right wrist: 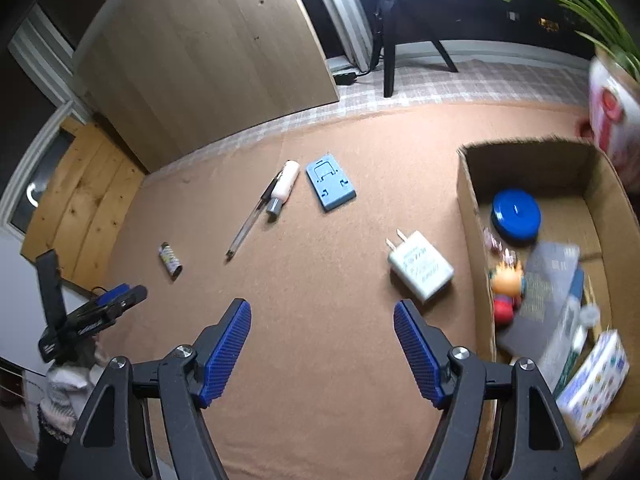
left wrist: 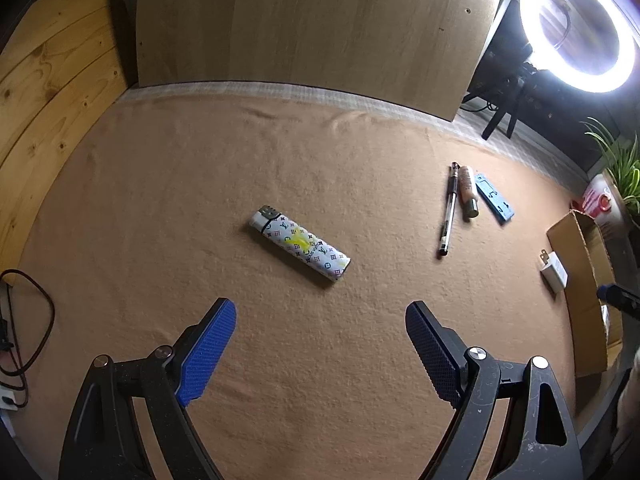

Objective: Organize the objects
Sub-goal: 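Reach the right tool to the white charger plug and grasp it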

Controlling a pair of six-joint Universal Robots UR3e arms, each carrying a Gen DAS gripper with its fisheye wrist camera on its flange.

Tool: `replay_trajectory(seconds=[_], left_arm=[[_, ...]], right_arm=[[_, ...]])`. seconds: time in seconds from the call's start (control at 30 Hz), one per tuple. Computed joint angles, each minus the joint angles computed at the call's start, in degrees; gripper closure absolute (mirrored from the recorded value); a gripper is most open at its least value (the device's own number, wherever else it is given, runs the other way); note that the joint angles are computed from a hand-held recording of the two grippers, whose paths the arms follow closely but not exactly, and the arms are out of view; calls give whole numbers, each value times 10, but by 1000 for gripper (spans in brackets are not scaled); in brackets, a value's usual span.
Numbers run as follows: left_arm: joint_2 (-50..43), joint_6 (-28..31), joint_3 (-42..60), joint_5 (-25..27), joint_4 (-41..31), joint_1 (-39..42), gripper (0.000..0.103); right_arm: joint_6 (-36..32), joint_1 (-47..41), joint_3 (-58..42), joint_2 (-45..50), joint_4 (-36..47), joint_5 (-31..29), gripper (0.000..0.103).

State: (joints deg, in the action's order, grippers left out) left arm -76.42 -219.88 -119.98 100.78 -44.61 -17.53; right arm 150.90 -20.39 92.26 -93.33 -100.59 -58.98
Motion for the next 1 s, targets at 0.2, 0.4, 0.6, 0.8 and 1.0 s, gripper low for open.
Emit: replay_trajectory(seconds=[0.2, 0.4, 0.6, 0.8, 1.0], left_arm=[[8, 0, -16, -15, 27, -3, 14], [37, -7, -46, -29, 48, 2, 14], [67, -7, -76, -41, 56, 13, 14], [87, -1, -98, -53, 60, 30, 14], [94, 8, -108, -62, 68, 39, 14]], right_arm=[[62, 80, -135, 153, -41, -110, 45], [95, 125, -214, 245, -46, -185, 46], [118, 157, -239, 282, -65, -248, 46], [116, 165, -264, 290, -25, -261, 46], [112, 138, -257, 264, 52, -202, 46]])
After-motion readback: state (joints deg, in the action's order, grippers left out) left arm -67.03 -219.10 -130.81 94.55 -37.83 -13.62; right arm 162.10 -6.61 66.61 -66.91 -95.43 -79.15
